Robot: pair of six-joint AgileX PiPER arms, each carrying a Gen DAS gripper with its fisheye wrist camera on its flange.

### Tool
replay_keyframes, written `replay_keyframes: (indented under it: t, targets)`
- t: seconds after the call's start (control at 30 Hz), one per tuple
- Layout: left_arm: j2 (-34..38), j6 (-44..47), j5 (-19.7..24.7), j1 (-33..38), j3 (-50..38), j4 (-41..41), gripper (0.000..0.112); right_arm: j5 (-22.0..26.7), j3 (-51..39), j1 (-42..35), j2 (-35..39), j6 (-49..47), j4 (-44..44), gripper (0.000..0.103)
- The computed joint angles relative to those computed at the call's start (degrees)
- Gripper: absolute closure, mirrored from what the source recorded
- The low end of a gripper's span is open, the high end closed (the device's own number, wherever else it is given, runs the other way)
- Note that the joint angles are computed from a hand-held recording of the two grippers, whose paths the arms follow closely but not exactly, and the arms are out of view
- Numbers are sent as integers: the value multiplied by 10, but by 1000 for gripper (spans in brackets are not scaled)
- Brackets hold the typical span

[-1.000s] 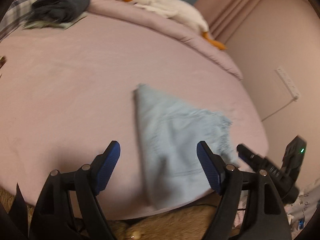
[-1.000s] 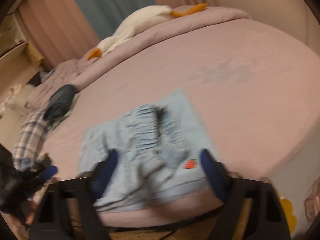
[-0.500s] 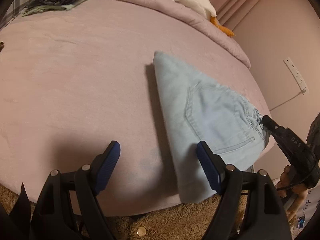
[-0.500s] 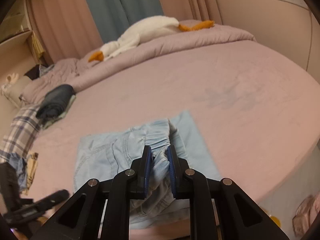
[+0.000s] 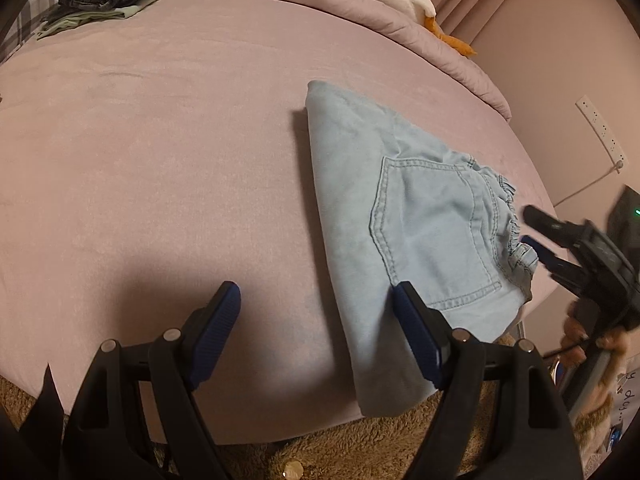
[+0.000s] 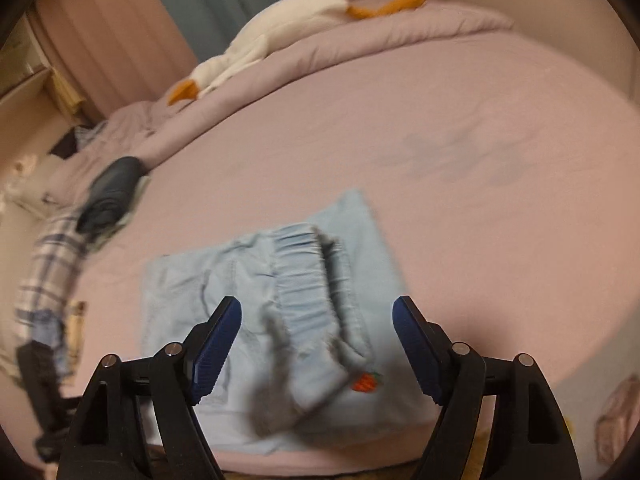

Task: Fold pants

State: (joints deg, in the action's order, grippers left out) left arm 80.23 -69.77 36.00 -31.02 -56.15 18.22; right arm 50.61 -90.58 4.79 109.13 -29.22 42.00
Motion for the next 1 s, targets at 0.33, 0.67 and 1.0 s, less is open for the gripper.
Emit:
replay_keyframes:
  t: [0.33, 0.67, 1.0]
  targets:
    - [1, 68, -10, 40, -39, -45, 36, 19, 2, 21, 21, -23, 30, 68]
    - [130, 199, 20, 108, -185, -115, 57, -38, 42, 5, -42, -7, -44, 69]
    - [105, 212, -7, 69, -116, -140, 60, -58, 87, -15, -50, -21, -46, 50]
